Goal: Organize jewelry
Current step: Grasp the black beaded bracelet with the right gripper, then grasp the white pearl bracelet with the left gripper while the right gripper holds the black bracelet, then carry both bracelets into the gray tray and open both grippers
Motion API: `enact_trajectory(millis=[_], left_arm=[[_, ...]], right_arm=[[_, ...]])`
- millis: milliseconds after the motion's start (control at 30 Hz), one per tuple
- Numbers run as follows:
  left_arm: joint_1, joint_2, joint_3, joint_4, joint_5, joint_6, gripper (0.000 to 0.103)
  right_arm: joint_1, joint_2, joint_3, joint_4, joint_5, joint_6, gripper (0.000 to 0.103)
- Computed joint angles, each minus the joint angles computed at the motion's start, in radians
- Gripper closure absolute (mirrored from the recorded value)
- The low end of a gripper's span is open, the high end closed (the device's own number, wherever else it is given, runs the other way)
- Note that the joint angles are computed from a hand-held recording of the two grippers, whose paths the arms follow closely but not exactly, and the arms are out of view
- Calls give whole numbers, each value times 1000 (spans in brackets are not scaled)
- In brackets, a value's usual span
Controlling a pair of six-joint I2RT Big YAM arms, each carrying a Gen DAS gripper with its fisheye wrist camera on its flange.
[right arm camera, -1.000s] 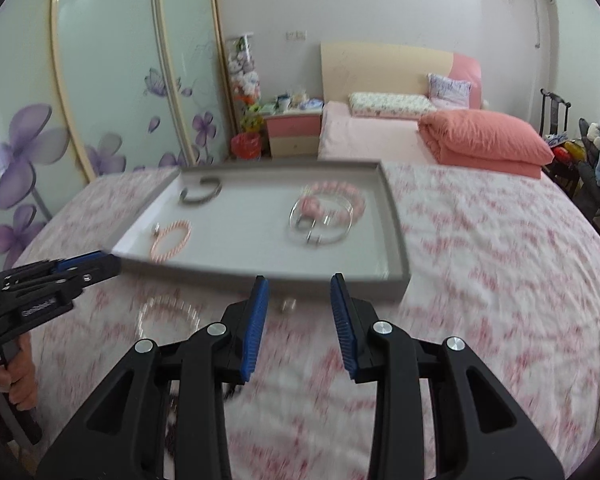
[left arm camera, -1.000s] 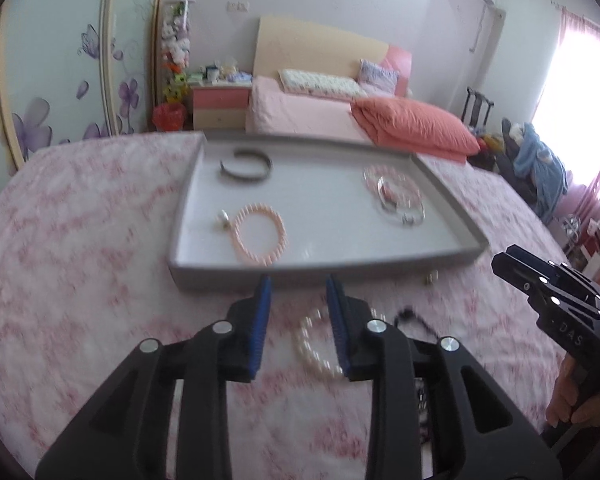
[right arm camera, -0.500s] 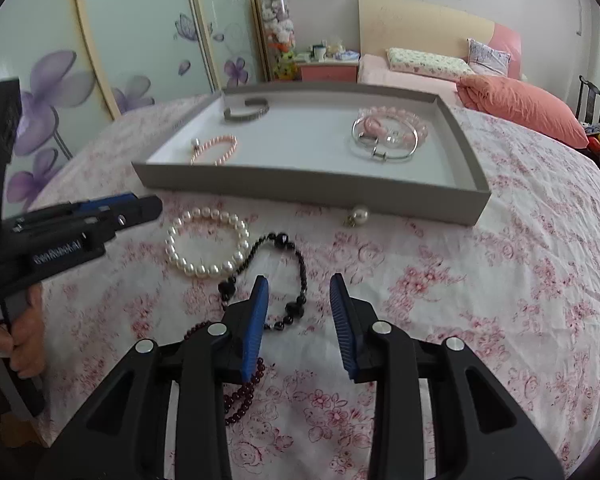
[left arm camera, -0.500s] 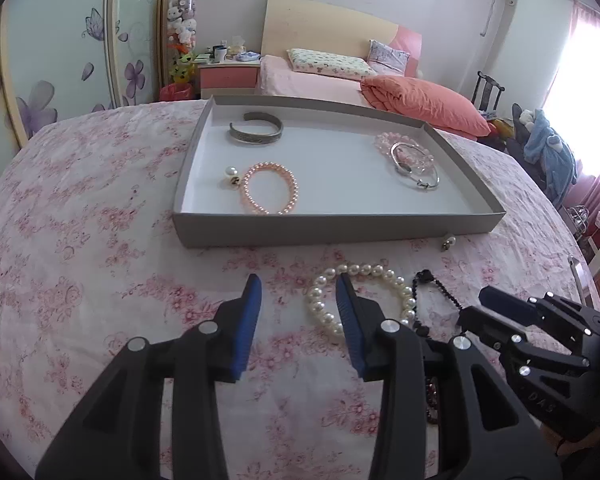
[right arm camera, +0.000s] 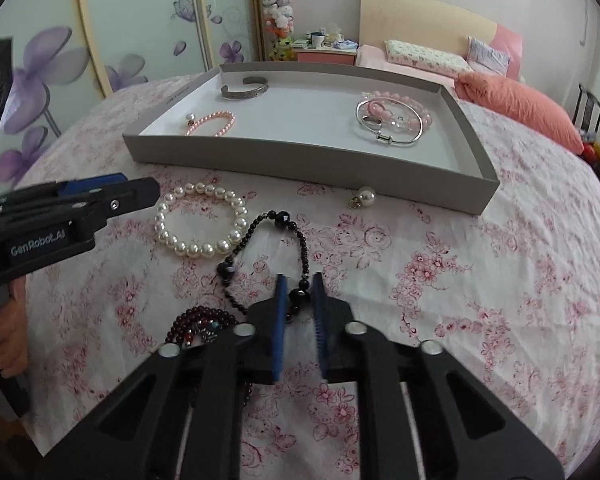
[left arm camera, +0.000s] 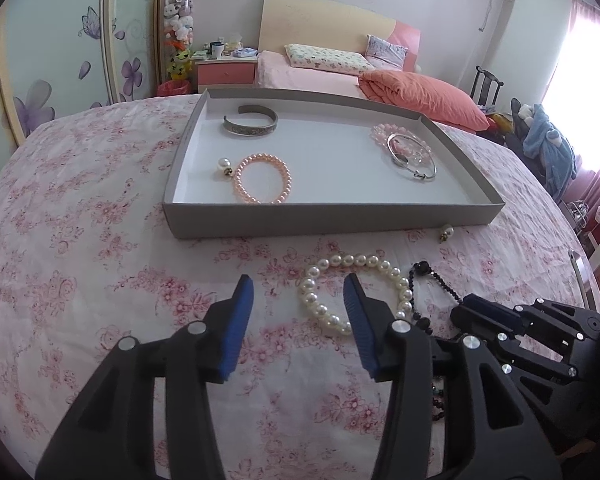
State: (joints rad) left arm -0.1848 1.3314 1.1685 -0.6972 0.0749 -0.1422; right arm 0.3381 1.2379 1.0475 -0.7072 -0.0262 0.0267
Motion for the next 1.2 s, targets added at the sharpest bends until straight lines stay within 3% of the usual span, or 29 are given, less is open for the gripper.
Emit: enact_trajectory(millis=[367,800,1033,1200], left_arm=[[-39,38,22,-43,-34,25,54],[-63,65,45,-62,-88,27,93],[-34,37,26,-43,-60,14,93],[-8,-15,3,10,-32,4,93]], right_arm=[[-107,-7,1,-10,30,65,91],[-117,-24,-5,12,-4,65,91],[-121,-47,-7,45,-26,69,91],[-127,-66,1,69,-46,70,91]])
